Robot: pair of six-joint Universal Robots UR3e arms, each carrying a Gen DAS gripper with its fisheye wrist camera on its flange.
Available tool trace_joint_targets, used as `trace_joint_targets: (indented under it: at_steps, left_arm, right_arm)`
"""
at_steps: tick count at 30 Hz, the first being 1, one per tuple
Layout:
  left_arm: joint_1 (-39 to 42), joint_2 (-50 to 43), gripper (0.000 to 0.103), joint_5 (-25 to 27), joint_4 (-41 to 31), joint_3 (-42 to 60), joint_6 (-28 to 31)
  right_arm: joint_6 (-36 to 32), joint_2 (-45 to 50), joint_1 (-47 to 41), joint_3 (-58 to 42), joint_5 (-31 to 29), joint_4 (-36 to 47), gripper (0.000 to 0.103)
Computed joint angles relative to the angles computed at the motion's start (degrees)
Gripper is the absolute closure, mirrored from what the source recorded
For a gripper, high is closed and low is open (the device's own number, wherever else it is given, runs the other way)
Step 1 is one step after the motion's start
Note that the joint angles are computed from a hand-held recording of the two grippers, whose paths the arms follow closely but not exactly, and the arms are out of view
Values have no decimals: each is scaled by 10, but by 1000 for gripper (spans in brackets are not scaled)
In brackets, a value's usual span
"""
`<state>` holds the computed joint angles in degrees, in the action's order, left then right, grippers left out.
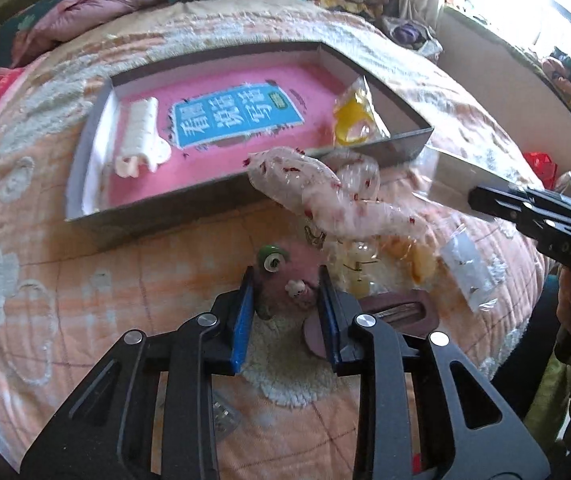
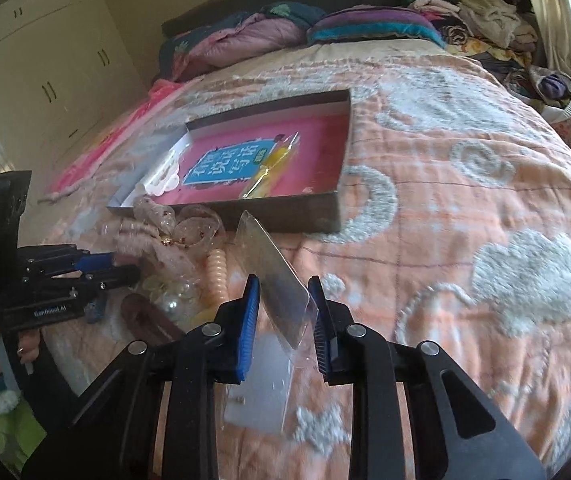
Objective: Organize jewelry
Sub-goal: 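Grasp the pink fuzzy clip with the left tool while the right grasps the plastic sleeve, then release the pink fuzzy clip into the box while the right tool releases the sleeve there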
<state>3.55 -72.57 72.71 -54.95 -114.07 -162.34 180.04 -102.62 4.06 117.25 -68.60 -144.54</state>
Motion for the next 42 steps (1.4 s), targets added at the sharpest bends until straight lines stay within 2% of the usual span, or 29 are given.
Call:
trace_joint_targets:
  at_steps: [6,12,20,25,29,33,42]
  left_arm:
    - [39,58,82,-22,-36,-1,7]
    - [91,119,82,-41,-84,9,21]
    - [158,165,82,-73,-141,41,51]
    - [174,155,82,-89,-149,68,51]
    - [134,107,82,-66,-119,106,19]
    - [71,49,82,-32,-80,156,-16]
    - [-41,-66,82,12,-36,264,-87]
  right_arm:
    - [-6,-73,-17,18,16,40,79]
    - [-3,-99,2,8,15,50,79]
    - [26,-100,50,-38,-20,43,79]
    - [44,-119,57,-73,-44,49,79]
    - [54,-156,31,-89,-49,60,79]
    - [45,-209,-27,-100,-24,90,79]
    - [-24,-302,-218,-130,101,198,79]
